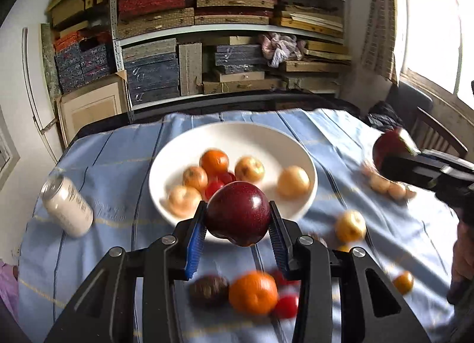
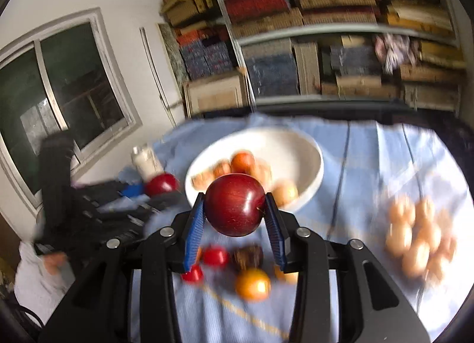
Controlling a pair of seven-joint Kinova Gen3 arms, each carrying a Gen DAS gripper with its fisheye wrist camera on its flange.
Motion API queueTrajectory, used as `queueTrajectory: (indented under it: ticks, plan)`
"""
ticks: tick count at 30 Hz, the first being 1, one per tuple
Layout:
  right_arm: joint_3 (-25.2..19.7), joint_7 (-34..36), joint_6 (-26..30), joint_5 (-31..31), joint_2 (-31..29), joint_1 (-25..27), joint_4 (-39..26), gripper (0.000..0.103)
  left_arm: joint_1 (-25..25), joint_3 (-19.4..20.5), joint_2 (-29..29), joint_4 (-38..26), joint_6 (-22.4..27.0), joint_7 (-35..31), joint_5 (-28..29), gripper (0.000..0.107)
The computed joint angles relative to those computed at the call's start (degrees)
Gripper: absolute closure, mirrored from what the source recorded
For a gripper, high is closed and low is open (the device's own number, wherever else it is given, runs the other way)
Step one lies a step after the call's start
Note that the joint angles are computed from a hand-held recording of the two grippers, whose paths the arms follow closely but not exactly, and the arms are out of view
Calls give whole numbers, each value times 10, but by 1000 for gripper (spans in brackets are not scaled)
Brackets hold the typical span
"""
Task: Organize fruits
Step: 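Carry both fruits over the white plate and open both tools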
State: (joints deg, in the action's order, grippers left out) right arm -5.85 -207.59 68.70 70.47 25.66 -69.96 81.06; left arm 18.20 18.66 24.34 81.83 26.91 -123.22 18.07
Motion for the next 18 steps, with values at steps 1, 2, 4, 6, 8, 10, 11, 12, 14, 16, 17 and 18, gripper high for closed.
queueTrajectory:
  ticks: [1, 2, 4, 6, 8, 10, 11, 12, 14, 16, 17, 18]
  plan:
    - [5, 6, -6, 5, 3, 9, -8, 65, 12, -9, 11, -18, 5, 15, -5, 67]
    - [5, 10, -9, 7, 6, 17, -13, 65, 23, -18, 20, -31, 8, 29, -12, 67]
    - [12, 25, -32, -11, 17, 39, -24, 65, 50, -43, 40, -57, 9, 66, -33, 67]
    - [12, 58, -62, -48, 29, 66, -38, 65, 67, -60, 65, -92, 26, 99, -54, 67]
    - [17, 86, -88, -85, 45, 86, -49, 65, 73, -67, 92, -131, 54, 123, -69, 67]
    - [21, 121, -103, -118, 59, 100, -62, 65, 73, -67, 111, -156, 74, 133, -80, 67]
    - [24, 133, -108, -130, 67, 105, -67, 65, 71, -64, 117, -163, 80, 132, -84, 67]
    - [32, 144, -117, -146, 71, 105, -70, 65, 70, -62, 120, -166, 84, 131, -85, 67]
    - [35, 149, -147, -158, 71, 115, -65, 64, 65, -56, 125, -170, 90, 128, -85, 66]
    - [50, 156, -152, -162, 75, 105, -68, 49, 61, -53, 127, -172, 93, 128, -82, 66]
    - [61, 150, -150, -161, 74, 96, -66, 43, 63, -57, 127, -172, 90, 131, -84, 63]
    - [72, 139, -149, -157, 73, 88, -62, 37, 66, -62, 122, -166, 81, 136, -87, 61]
